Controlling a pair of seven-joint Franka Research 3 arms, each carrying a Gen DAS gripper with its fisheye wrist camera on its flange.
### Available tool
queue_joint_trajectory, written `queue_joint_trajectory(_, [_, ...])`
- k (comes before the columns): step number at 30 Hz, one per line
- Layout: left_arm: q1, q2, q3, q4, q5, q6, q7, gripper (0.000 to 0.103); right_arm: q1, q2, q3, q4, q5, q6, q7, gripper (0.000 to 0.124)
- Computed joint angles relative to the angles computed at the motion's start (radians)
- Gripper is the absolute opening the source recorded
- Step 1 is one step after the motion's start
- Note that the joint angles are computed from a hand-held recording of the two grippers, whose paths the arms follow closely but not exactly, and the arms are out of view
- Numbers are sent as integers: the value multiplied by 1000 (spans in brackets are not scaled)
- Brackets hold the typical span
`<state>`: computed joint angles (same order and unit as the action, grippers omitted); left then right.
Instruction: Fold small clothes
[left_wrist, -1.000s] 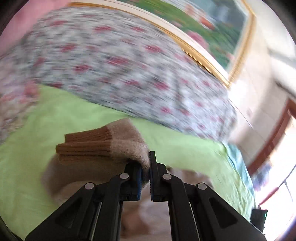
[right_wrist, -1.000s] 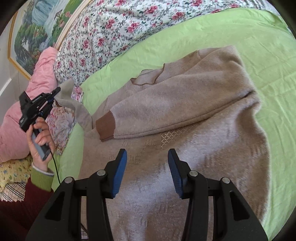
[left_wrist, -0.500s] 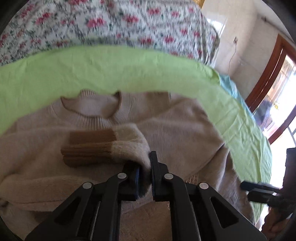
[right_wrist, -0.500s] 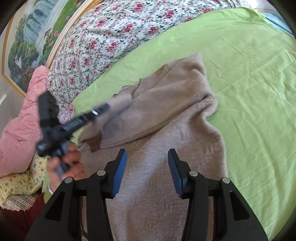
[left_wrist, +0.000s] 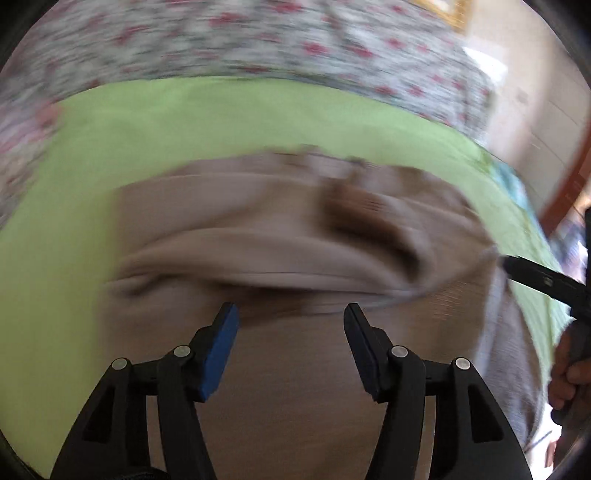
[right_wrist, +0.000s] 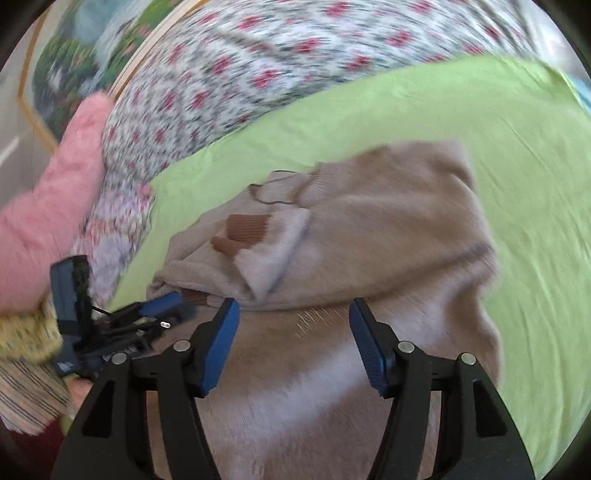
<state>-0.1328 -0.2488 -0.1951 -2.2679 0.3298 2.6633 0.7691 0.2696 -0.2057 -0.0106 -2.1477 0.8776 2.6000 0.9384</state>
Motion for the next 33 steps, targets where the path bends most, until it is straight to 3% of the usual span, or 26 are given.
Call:
queue_joint_trajectory(1, [24,-25,-2,-21,26,-15,-41,60,34,23,-7,30,-70,17,19,63])
queue_joint_trajectory(4, [71,-58,21,-52,47,-71,-85,58,262,80,-172,90,-236,74,69,63])
queue_joint_trajectory(5, [81,-57,27,-55,54,-82,-84,58,311,110,-199,112,-274,99,56,63])
queue_joint_trajectory(7, [88,-34,41,-42,55,-97,-51,58,362,162,-225,155,-372,112,101,63])
queue_joint_trajectory(12, [90,41,57,5,24,-96,11,56,389,284,-225,238,-611,139,248,63])
queue_joint_trajectory(13, [89,51,59,10,17,-91,22,45,395,310,-236,259,-641,131,278,59])
queue_joint_trajectory(14, [87,56,61,10,6,-79,35,32,391,327,-238,279,-642,118,297,34])
queue_joint_trajectory(15, [89,59,54,12,18,-70,28,30,372,338,-226,301,-609,92,295,12])
queue_joint_trajectory(17, [109,47,17,17,127,-93,-59,24,346,321,-217,300,-372,120,176,8])
queue_joint_trajectory(18, [119,29,-1,10,192,-98,-122,24,300,289,-174,278,-197,163,63,7])
queue_joint_trajectory(20, [126,1,-21,-7,265,-100,-213,24,134,205,-21,224,154,270,-120,7])
queue_joint_trajectory(22, [118,-7,-31,-14,290,-130,-260,22,61,176,28,195,373,320,-223,7])
queue_joint_trajectory(24, [98,11,-38,-1,290,-185,-259,22,105,175,-54,169,380,289,-193,7])
queue_joint_trajectory(26, [83,40,-42,25,306,-227,-274,22,246,189,-220,139,330,250,-124,7])
queue_joint_trajectory(27, [77,33,-32,16,301,-222,-278,22,278,195,-266,126,322,219,-99,7])
queue_joint_trajectory(32, [78,4,17,-22,231,-125,-309,22,275,216,-273,113,357,191,-113,7])
queue_joint_trajectory(33, [84,-10,22,-40,222,-96,-325,22,271,211,-270,118,405,191,-167,7])
